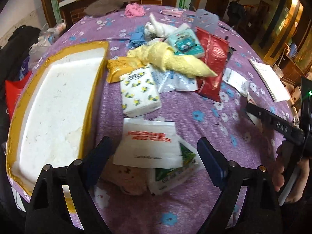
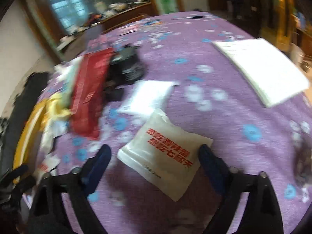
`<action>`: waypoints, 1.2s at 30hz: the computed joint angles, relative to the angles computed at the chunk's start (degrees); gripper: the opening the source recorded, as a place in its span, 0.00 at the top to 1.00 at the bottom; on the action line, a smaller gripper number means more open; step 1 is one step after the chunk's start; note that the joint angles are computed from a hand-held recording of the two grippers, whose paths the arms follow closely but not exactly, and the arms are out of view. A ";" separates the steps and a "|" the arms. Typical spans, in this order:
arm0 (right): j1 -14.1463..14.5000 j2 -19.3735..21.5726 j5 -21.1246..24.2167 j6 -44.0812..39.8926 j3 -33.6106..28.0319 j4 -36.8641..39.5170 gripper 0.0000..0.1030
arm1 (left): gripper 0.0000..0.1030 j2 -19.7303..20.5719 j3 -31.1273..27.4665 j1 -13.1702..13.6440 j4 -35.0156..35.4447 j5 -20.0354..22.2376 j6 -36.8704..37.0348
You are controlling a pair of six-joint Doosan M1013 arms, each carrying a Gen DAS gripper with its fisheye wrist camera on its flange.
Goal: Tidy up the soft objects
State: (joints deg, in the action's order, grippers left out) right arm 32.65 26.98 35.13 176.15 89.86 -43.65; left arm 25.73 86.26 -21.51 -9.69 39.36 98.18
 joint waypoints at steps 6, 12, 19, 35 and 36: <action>0.16 -0.76 -1.44 0.61 0.83 -2.28 0.28 | 0.13 0.46 -0.92 0.74 1.37 1.25 -0.97; -0.32 -2.13 -2.13 8.10 2.81 -4.46 0.28 | 0.13 2.96 -4.11 -0.62 5.57 5.65 1.65; -1.70 -2.27 -3.57 6.88 3.06 0.31 0.22 | 0.13 5.21 -6.38 -0.44 3.59 10.13 5.02; 0.10 1.53 6.72 -4.01 -2.70 1.29 0.24 | 0.32 4.28 -3.91 -1.00 6.87 5.40 3.18; 0.53 1.83 8.20 -4.09 -3.15 0.72 0.26 | 0.34 4.03 -3.74 -0.76 6.26 5.47 2.85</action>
State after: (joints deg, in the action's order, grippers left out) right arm 33.18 28.81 43.33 172.06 86.71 -42.93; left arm 29.76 82.53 -22.28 -3.43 44.83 101.03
